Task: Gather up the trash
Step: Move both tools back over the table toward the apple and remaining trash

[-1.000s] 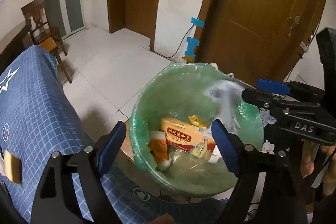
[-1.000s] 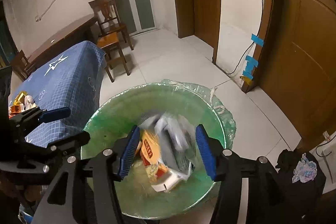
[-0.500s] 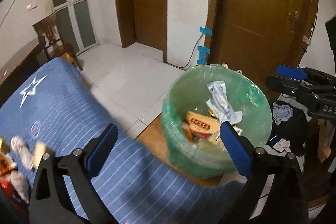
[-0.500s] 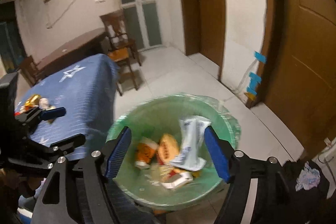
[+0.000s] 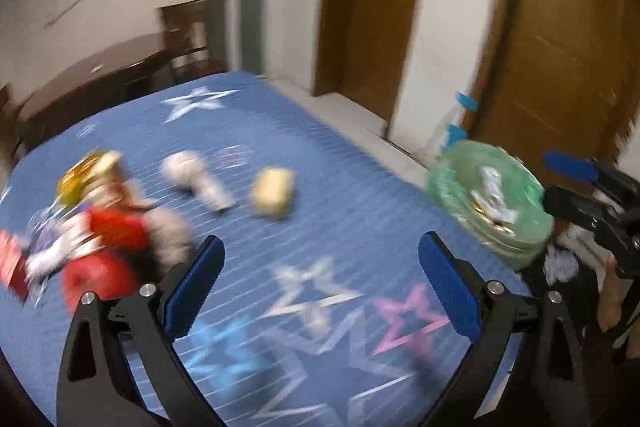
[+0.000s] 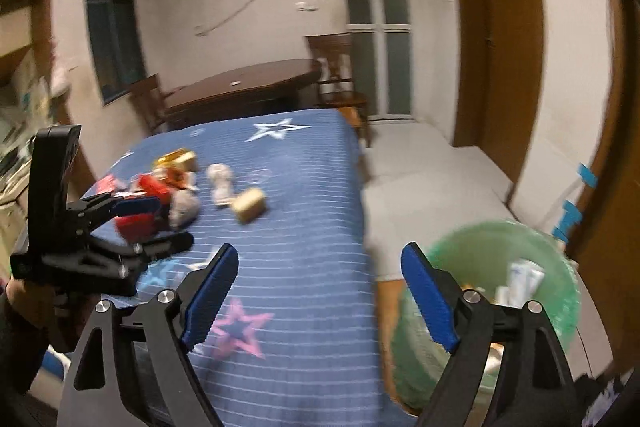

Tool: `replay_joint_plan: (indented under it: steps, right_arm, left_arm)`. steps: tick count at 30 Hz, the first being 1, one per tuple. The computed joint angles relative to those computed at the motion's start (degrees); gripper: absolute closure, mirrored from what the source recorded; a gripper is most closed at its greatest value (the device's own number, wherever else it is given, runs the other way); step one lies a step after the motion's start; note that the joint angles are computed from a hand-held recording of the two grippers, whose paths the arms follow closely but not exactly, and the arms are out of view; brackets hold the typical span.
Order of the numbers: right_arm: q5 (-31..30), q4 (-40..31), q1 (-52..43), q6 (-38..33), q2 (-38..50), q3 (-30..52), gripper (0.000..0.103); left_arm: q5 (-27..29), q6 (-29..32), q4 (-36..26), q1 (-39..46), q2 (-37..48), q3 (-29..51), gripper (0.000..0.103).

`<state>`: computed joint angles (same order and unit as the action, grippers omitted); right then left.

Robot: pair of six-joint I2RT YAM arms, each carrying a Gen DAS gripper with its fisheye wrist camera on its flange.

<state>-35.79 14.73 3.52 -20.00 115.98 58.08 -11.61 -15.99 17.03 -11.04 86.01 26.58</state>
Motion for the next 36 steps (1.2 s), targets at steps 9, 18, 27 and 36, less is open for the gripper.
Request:
replay_joint_plan:
  steps: [9, 18, 27, 36]
  right_arm:
    - [3.69, -0.56, 12.36, 1.93, -1.47, -0.85, 0.015]
    - [5.67, -3.54, 18.75, 4.71, 6.68, 7.61, 0.015]
    - [4.97, -8.55, 22.02, 6.65, 14.42, 17.95, 0.015]
    - [3.09, -15.67, 24.10, 8.92, 22.54, 31.27, 0.028]
  left_arm:
    - [17.41, 20.33, -7.32, 36.10, -13.16, -7.09, 0.009]
    - [40.08, 16.03, -21.87, 58.15, 11.47, 14.91, 0.009]
    - [39.89, 6.21, -18.19, 52.32, 22.89, 21.50, 0.009]
    - [40.95, 4.78, -16.17, 51.91, 21.32, 20.50, 0.009]
